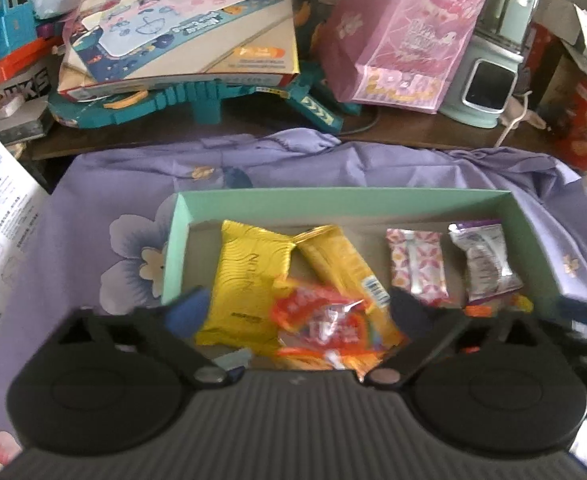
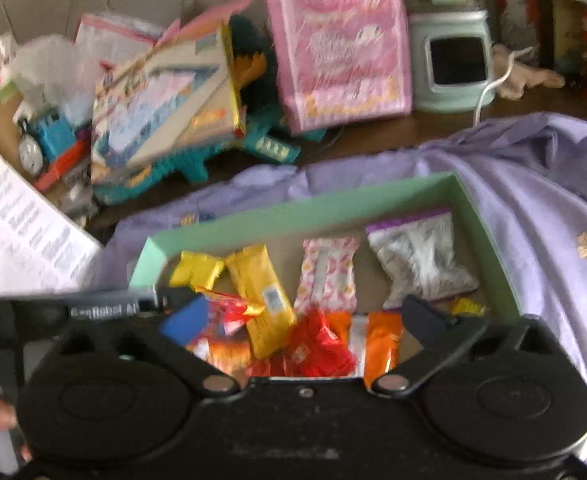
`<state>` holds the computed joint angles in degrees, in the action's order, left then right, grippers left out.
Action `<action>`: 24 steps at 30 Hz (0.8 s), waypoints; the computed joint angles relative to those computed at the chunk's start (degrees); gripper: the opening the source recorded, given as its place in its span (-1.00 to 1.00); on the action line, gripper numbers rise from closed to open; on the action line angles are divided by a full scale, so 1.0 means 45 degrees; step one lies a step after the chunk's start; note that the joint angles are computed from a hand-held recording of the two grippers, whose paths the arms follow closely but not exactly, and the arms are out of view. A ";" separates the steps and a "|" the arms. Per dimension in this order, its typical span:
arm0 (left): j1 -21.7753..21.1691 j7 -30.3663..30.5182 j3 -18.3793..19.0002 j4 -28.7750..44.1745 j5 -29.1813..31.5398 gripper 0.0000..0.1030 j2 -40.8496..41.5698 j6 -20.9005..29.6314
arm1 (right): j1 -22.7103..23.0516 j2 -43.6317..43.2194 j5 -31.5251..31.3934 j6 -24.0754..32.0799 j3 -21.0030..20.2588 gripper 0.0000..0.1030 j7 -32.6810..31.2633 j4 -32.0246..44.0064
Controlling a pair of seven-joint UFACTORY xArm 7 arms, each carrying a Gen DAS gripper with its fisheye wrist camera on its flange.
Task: Organize snacks
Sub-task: 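Carry the Skittles bag with the left gripper and red candy with the right into the green box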
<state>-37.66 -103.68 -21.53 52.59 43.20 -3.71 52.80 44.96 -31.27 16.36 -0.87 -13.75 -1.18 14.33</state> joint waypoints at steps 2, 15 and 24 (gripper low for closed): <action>-0.0048 0.0016 -0.0044 -0.0022 -0.0013 1.00 -0.0020 0.0137 | -0.0005 -0.0188 -0.0026 0.0415 -0.0096 1.00 -0.0105 0.0044; -0.0749 -0.0230 -0.0818 0.0150 -0.1093 1.00 -0.0706 0.1653 | -0.3027 -0.3317 -0.0089 0.4996 0.3249 1.00 0.1026 -0.0454; -0.1542 -0.1087 -0.1827 0.0540 -0.1598 1.00 -0.1318 0.3181 | -0.3816 -0.7625 -0.0883 0.7477 0.4624 1.00 0.3297 -0.1747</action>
